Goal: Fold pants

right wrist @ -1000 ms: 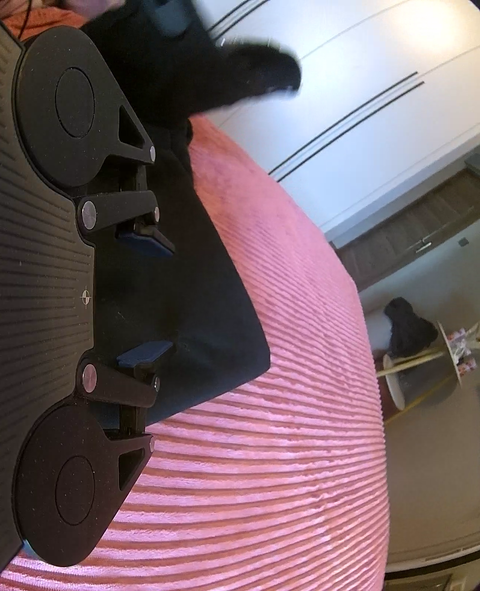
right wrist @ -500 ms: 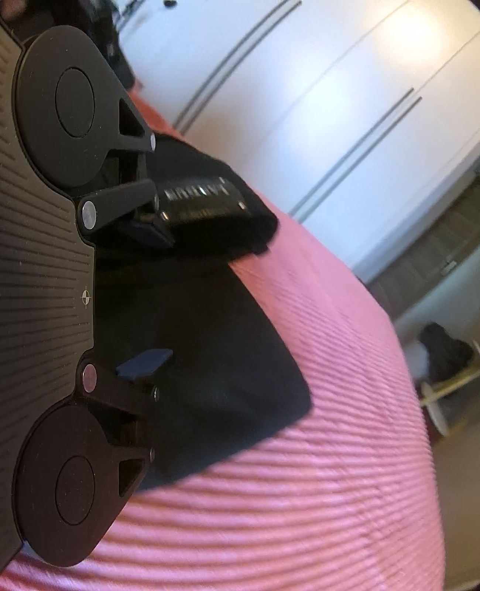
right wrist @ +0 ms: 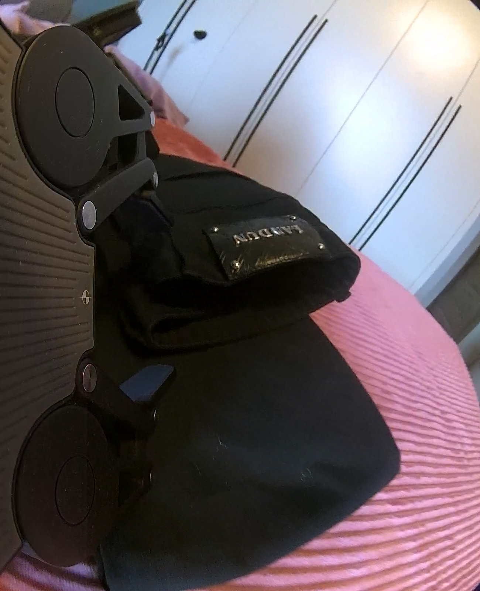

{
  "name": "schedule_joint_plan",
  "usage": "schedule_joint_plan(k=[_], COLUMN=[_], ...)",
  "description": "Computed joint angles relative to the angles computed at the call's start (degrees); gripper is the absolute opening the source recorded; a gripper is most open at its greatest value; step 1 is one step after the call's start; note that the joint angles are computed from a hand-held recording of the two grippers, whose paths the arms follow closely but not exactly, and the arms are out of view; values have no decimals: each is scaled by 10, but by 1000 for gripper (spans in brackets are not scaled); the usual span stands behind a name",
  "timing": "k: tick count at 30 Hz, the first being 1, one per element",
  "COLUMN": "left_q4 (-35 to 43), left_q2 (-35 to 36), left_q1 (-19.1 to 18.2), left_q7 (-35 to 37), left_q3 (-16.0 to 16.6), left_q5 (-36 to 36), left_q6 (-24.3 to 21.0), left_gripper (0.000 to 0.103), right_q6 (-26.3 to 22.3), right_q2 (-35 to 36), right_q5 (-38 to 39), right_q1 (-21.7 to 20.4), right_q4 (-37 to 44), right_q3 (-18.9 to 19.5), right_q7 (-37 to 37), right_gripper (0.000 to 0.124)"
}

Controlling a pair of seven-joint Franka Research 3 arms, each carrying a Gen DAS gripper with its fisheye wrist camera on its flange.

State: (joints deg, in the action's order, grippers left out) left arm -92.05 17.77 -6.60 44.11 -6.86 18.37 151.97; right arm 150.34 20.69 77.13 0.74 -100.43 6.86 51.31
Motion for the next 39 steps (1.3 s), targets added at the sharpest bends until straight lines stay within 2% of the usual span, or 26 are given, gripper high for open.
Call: schedule_joint_plan(k=[4,10,15,20,23,25,27,30,32,34,39], left_q4=[-5,-20,-38,-64,-79,-85,-83,-70,-67,-81,-113], left_q2=[1,-4,-20,-49,-75,-91,-103,-116,-124,-137,-153], left_q1=[9,29,44,35,21,23,27,24,30,44,75], left_q7=[5,25,7,-41,-108,-131,-141,-181,-190,-185,-121], left_q3=[-5,-19,-20,2,28,33,34,35,32,30,23], left_q5=[-20,-86,-133,-93,-4,40,76,168,199,189,67], left_q6=[10,29,26,25,26,19,-8,-79,-105,-91,-34], left_gripper=[99,99,99,99,99,99,99,99,99,99,99], right_q6=[-12,10,-11,-23,-32,-40,-47,-47,-42,-34,-1], right_q2=[19,27,18,-9,-24,-25,-28,-31,-30,-32,-22], right_q5=[7,26,76,75,68,75,86,105,125,134,173], right_q1=[-2,1,-15,-7,-4,-4,-5,-3,0,4,18], right_q4=[22,29,20,-15,-31,-32,-37,-43,-45,-47,-35], right_q3=[5,16,17,3,-5,-8,-10,-12,-12,-13,-11], right_q7=[17,7,28,38,41,40,41,40,33,25,2], right_gripper=[90,91,84,80,80,82,82,82,83,83,83])
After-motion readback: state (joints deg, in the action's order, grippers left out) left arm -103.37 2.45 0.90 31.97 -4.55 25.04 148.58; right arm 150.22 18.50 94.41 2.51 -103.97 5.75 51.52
